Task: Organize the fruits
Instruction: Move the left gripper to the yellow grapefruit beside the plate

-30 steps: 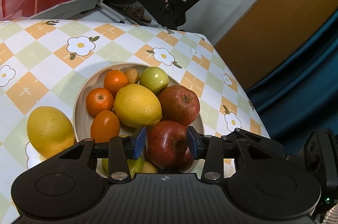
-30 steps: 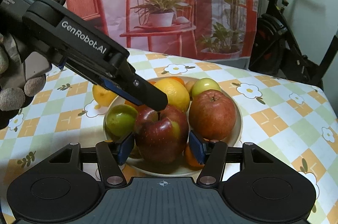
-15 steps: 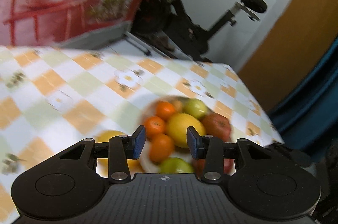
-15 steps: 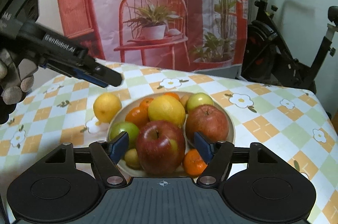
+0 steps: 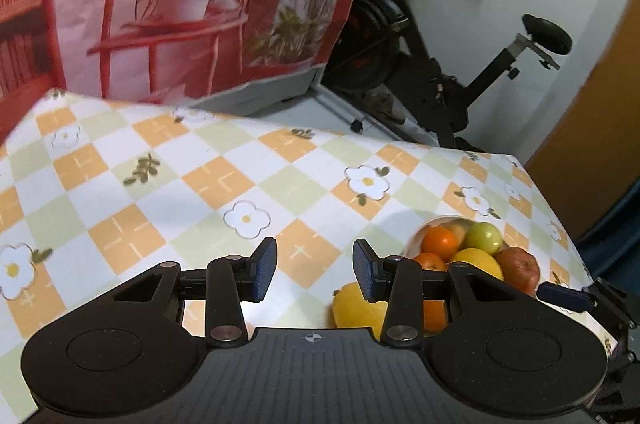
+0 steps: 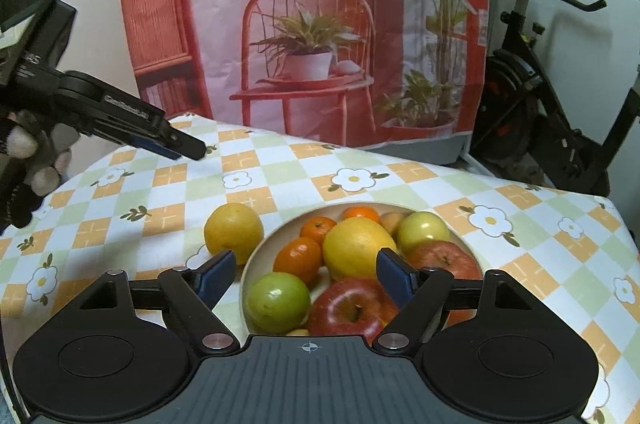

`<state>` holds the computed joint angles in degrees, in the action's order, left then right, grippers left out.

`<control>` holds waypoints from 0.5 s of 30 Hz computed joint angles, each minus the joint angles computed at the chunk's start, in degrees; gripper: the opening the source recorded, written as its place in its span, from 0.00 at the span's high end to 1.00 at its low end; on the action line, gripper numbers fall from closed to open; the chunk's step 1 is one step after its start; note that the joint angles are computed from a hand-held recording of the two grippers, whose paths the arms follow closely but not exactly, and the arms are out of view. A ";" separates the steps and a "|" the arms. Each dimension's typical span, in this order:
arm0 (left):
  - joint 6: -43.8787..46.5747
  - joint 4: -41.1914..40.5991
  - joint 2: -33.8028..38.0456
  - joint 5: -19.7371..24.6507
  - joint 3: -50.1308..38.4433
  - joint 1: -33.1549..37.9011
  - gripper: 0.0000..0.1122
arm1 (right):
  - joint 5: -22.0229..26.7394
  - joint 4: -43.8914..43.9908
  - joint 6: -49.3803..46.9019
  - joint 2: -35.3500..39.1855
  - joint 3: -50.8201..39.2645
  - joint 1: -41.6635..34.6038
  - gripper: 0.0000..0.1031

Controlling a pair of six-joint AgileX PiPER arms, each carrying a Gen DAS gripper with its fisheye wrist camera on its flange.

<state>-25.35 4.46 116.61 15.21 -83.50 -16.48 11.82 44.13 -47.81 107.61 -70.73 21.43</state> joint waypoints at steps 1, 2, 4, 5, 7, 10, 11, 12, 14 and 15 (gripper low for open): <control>3.27 -3.87 0.91 0.09 -0.71 0.50 0.62 | 0.07 -1.94 2.08 0.30 -0.48 0.32 0.28; 6.75 -7.85 1.02 -0.45 -0.03 0.98 0.63 | 0.11 -3.82 4.01 0.61 -0.96 0.57 0.28; 15.10 -17.47 3.02 -0.08 -1.42 1.93 0.66 | 0.15 -9.90 10.12 1.25 -2.02 1.21 0.28; 18.38 -21.26 3.34 -0.28 -1.21 2.28 0.66 | 0.25 -12.86 13.01 1.55 -2.58 1.46 0.28; 26.22 -30.59 5.07 0.26 -2.32 3.07 0.66 | 0.47 -18.26 18.13 2.15 -3.70 1.97 0.29; 37.65 -43.88 7.79 2.10 -4.22 4.39 0.66 | 1.52 -23.80 23.30 3.04 -5.61 2.75 0.29; 39.94 -46.45 8.57 2.70 -4.78 4.65 0.66 | 2.05 -24.56 23.80 3.36 -6.29 3.02 0.29; 42.07 -48.74 9.25 3.25 -5.20 4.84 0.67 | 2.65 -25.65 24.46 3.73 -7.02 3.37 0.29; 47.07 -54.41 10.32 4.97 -5.69 5.40 0.69 | 4.12 -27.16 25.27 4.66 -8.64 4.06 0.29; 49.48 -57.30 10.54 5.11 -5.53 5.58 0.69 | 4.67 -27.51 25.45 5.07 -9.23 4.31 0.30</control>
